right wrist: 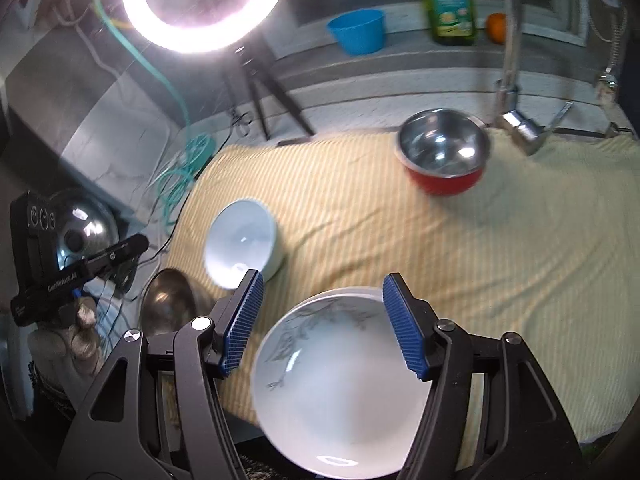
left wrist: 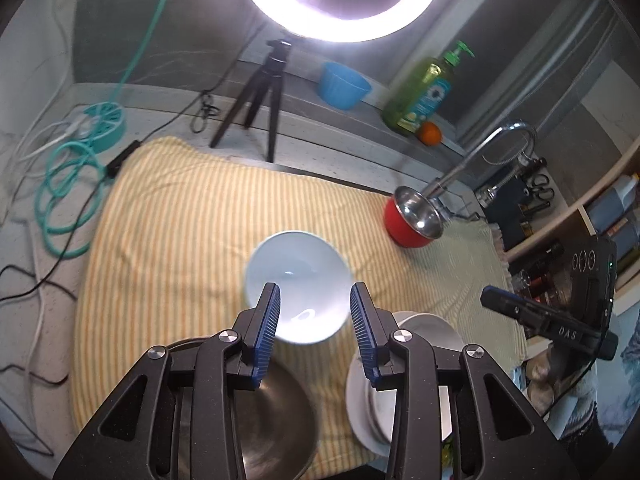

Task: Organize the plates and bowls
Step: 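Move both grippers to the red-sided steel bowl and close them on its rim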

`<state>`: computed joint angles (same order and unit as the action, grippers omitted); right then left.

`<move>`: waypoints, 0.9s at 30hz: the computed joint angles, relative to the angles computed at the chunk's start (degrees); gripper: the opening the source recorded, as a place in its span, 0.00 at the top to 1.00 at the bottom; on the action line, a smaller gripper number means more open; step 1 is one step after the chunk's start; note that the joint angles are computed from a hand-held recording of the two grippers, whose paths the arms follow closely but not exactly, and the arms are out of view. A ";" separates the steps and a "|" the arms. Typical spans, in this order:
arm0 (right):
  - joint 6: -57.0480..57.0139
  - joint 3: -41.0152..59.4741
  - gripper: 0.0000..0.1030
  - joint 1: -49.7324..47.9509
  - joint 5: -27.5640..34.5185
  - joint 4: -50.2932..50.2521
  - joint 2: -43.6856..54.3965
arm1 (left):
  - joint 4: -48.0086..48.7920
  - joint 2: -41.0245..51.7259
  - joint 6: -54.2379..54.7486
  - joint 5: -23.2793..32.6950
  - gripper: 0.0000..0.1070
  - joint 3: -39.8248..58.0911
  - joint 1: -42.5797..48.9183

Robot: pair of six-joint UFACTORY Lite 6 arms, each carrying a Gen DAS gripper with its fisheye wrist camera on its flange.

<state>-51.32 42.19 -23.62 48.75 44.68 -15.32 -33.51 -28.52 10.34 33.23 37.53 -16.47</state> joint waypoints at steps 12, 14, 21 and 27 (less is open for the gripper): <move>-11.83 21.96 0.37 -11.91 1.04 0.21 26.85 | 10.11 21.47 -22.91 -15.01 0.68 13.25 -18.76; -12.25 25.98 0.37 -12.03 0.77 -0.19 31.16 | 12.24 27.04 -26.90 -16.99 0.68 17.50 -20.93; -10.16 46.98 0.52 -11.75 6.85 -2.19 50.10 | 1.44 49.13 -20.99 -17.37 0.68 36.19 -22.71; -5.60 62.53 0.60 -9.90 10.54 -4.24 62.93 | 8.49 62.03 -29.64 -14.03 0.68 50.12 -22.13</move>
